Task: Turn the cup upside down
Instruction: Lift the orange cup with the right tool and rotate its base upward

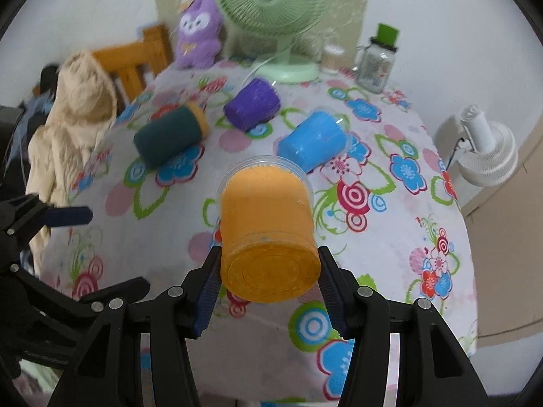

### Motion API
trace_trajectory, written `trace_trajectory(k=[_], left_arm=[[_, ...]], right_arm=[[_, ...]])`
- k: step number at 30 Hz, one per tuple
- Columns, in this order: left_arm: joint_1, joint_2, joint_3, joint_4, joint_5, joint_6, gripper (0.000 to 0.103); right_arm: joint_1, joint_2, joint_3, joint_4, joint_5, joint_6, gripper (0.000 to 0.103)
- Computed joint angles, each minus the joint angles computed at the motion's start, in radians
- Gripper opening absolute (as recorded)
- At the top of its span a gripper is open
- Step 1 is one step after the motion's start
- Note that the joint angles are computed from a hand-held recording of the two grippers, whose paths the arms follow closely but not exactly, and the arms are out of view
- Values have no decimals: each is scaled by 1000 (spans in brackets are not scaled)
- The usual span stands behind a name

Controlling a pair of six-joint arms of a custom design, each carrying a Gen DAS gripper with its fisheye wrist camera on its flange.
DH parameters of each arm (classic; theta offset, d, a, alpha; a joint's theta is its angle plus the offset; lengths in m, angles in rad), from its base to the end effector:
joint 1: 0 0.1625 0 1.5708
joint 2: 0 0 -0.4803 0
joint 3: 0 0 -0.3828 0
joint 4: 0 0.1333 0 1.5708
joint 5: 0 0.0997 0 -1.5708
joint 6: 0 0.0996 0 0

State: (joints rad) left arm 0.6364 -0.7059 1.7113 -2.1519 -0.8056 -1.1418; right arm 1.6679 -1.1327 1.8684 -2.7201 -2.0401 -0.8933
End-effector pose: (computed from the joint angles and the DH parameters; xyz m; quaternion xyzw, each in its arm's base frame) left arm -0.3880 -0.5382 0.0443 -0.0157 0.9102 -0.2152 0.3536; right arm 0.1474 -0.6031 0.2993 0.4103 -0.8602 0.0959 0.2872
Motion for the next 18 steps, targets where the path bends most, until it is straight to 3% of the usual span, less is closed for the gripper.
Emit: trace_trajectory(k=[8,18], left_arm=[[8,7,4,9,-6,-60,101],[21,5,14,-22,-11,-80,101]], right_arm=[[41,45,-94,242,-167,49,57],[62,95,-171,381,-245,44,57]])
